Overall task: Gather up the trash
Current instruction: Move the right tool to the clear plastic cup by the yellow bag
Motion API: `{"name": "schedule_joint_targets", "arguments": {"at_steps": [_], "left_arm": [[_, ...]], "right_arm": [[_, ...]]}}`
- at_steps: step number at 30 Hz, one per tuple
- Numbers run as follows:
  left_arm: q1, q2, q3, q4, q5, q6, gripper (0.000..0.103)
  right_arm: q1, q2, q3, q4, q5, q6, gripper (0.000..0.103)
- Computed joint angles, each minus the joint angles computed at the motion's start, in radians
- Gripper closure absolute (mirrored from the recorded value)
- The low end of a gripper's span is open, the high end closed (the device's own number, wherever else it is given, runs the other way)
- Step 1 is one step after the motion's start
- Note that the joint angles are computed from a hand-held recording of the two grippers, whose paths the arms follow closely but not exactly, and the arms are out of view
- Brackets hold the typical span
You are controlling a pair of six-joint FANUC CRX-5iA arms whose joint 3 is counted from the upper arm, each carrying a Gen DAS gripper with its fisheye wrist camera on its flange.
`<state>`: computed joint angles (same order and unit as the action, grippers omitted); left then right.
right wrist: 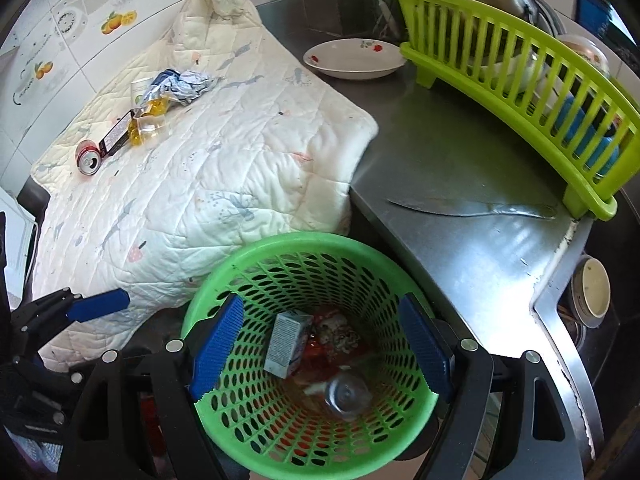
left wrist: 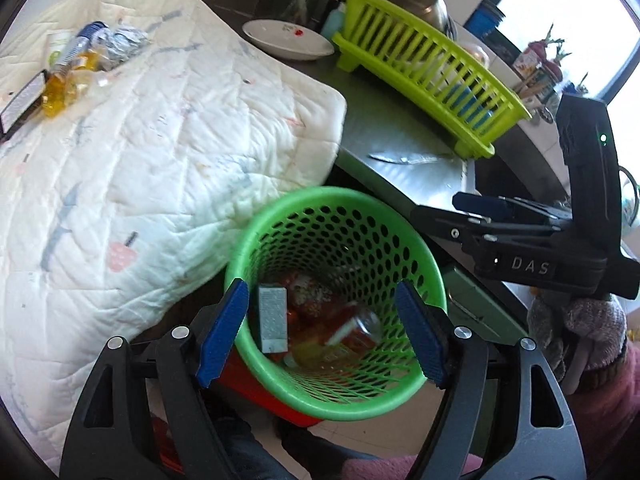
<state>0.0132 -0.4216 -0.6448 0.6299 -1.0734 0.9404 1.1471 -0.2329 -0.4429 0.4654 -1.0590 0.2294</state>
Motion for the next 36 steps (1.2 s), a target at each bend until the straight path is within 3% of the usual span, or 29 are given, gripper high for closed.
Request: {"name": "schedule_joint_targets", "arguments": {"at_steps": [11,18,30,36], "left_arm": [[0.181,-0.034,0.015,-0.014,0.007,0.007,0.028],[0.302,-0.021,0.019,-0.011,0.009,0.003,0.028],[0.49,0.036,0.029,0.008,0.003,-0.045,0.028],[0.544,0.073,0.042,0.003,-0.002,-0.056,0.028]], "right_arm": [[-0.061,0.153,0.16,-0.041,0.095,0.176,0.026],[-0.103,0.301,0.335,-0.101,0.154,0.334,0.023],[-0.158,0.604,0.716,-0.199,0.148,0.559,0.014],[-0.183,0.767,0.928,-0.231,0.098,0.621,0.012]]}}
